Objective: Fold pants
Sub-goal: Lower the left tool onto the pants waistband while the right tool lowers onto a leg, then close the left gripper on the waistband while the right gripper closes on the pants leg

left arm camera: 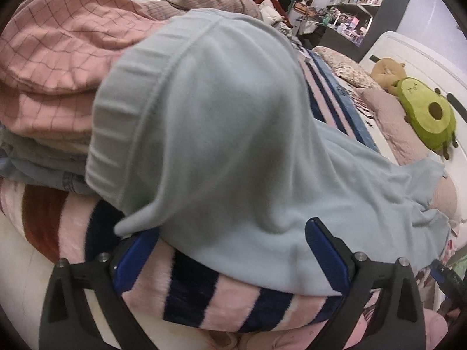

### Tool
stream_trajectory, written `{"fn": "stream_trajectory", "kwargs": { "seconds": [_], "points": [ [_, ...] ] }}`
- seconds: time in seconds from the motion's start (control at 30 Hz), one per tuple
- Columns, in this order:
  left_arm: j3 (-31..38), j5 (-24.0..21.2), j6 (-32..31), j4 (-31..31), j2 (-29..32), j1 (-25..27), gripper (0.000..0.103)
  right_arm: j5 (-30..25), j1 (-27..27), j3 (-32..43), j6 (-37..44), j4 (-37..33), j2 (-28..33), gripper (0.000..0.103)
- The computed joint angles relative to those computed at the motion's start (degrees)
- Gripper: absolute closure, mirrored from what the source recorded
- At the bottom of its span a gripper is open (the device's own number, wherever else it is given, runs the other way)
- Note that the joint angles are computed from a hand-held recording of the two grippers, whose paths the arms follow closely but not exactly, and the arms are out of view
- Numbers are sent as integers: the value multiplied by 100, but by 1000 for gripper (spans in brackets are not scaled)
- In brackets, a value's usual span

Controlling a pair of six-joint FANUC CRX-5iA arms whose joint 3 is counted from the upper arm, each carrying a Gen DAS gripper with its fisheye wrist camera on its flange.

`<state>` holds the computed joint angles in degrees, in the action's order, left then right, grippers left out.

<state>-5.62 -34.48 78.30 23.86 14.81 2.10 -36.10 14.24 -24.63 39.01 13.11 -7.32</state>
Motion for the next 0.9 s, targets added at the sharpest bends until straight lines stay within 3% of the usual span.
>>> {"fn": "stream_trajectory", "kwargs": {
  "seconds": [0.1, 0.17, 0.27, 0.37, 0.43, 0.47, 0.53, 0.57, 0.67, 0.77, 0.8, 0.87, 0.9],
  "points": [
    [103, -85, 68, -37, 49, 22, 11, -118, 49, -48, -253, 135, -17, 42],
    [122, -115, -4, 77, 93, 45, 14, -56, -9, -26, -46, -265, -60, 40],
    [290, -190, 127, -93, 176, 24, 26, 177, -121, -13, 425, -984, -144, 39],
    [473, -333, 390, -382, 229, 11, 33, 413, -143, -86, 111, -850, -87, 37],
    [578, -511, 665, -723, 188, 22, 49, 665, -223, -60, 151, -1058, -64, 26],
    [546, -547, 591, -643, 162, 53, 53, 708, -210, -47, 63, -989, -40, 26],
    [457, -627, 311, -315, 123, 116, 70, 859, -164, -207, -346, -567, -105, 26],
    [441, -672, 222, -248, 101, 129, 74, 952, -155, -289, -501, -414, -142, 26],
    [722, -765, 609, -851, 102, -26, 77, 1218, -269, -277, -599, -310, -82, 27],
    [956, -920, 1042, -1215, 141, -90, 88, 1309, -316, -220, -612, -128, 4, 38],
    [981, -925, 1120, -1317, 96, -104, 95, 1346, -322, -183, -576, -128, 37, 46],
    [966, -889, 1042, -1266, 28, -114, 97, 1289, -319, -100, -610, -5, 104, 63],
    [955, -853, 1010, -1282, -34, -136, 99, 1233, -309, -93, -654, 99, 128, 77]
  ]
}}
